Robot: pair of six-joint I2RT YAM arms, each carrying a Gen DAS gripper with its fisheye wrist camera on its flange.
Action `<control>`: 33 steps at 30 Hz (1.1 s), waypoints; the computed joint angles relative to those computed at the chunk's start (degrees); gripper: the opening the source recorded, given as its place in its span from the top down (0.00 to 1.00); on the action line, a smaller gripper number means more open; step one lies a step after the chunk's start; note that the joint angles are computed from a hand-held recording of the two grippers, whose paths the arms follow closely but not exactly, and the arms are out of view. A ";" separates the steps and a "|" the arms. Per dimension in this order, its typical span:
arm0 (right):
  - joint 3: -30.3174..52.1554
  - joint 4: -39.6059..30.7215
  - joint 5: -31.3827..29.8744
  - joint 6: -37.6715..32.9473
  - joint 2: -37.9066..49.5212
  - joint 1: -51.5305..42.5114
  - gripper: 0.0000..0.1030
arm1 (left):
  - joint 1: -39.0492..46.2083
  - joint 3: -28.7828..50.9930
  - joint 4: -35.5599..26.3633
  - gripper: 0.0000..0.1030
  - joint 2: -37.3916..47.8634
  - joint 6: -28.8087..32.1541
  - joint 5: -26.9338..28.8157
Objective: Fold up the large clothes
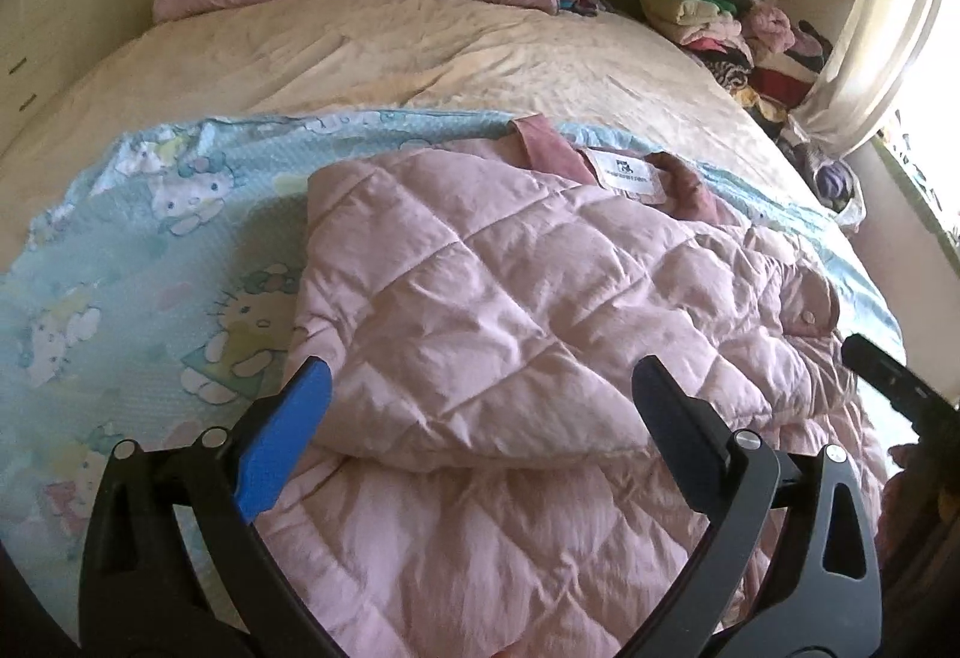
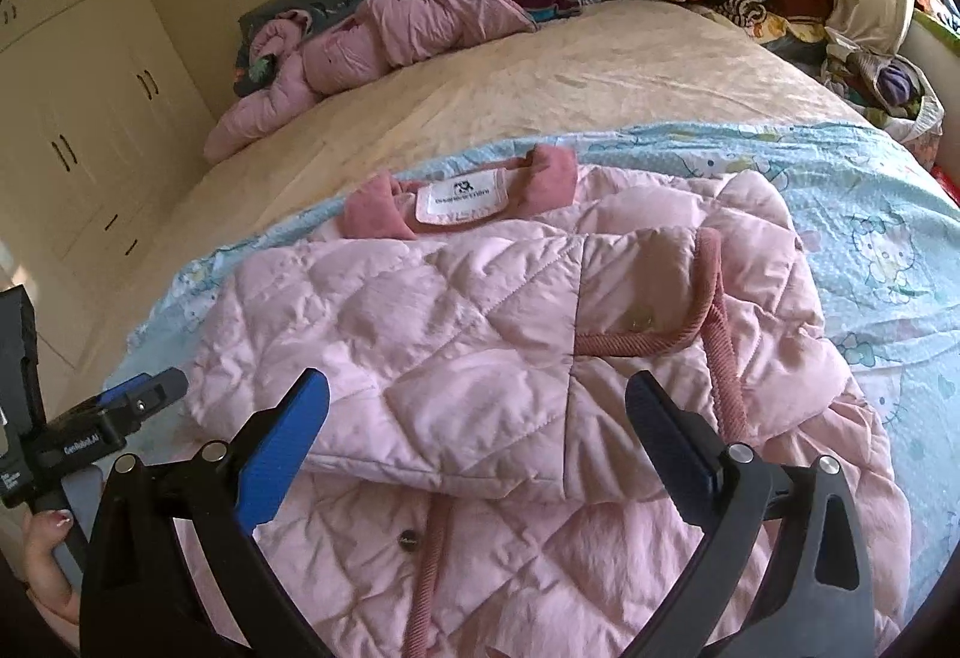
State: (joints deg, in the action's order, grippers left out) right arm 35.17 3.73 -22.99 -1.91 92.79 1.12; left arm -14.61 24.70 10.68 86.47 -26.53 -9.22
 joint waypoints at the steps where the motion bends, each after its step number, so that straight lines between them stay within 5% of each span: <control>1: -0.20 -0.46 -0.25 -0.06 -0.76 -0.03 0.04 | -0.45 -0.05 -1.13 0.09 -1.01 -0.14 -0.60; 14: -4.75 -7.31 -3.38 -1.00 -15.24 -2.12 0.04 | -6.08 -4.24 -11.44 0.09 -17.75 -3.37 -5.61; 28: -5.83 -23.02 -10.14 -9.53 -33.67 -11.69 0.04 | -25.77 -3.81 -29.97 0.09 -35.19 -14.30 -24.24; 33: -5.28 -29.47 -14.57 -13.36 -37.98 -16.93 0.04 | -30.99 -3.32 -34.92 0.09 -38.55 -18.40 -27.09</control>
State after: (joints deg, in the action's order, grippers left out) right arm 29.88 -25.74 -37.56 -15.27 54.81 -15.81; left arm -45.60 21.37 -24.24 47.92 -44.93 -36.31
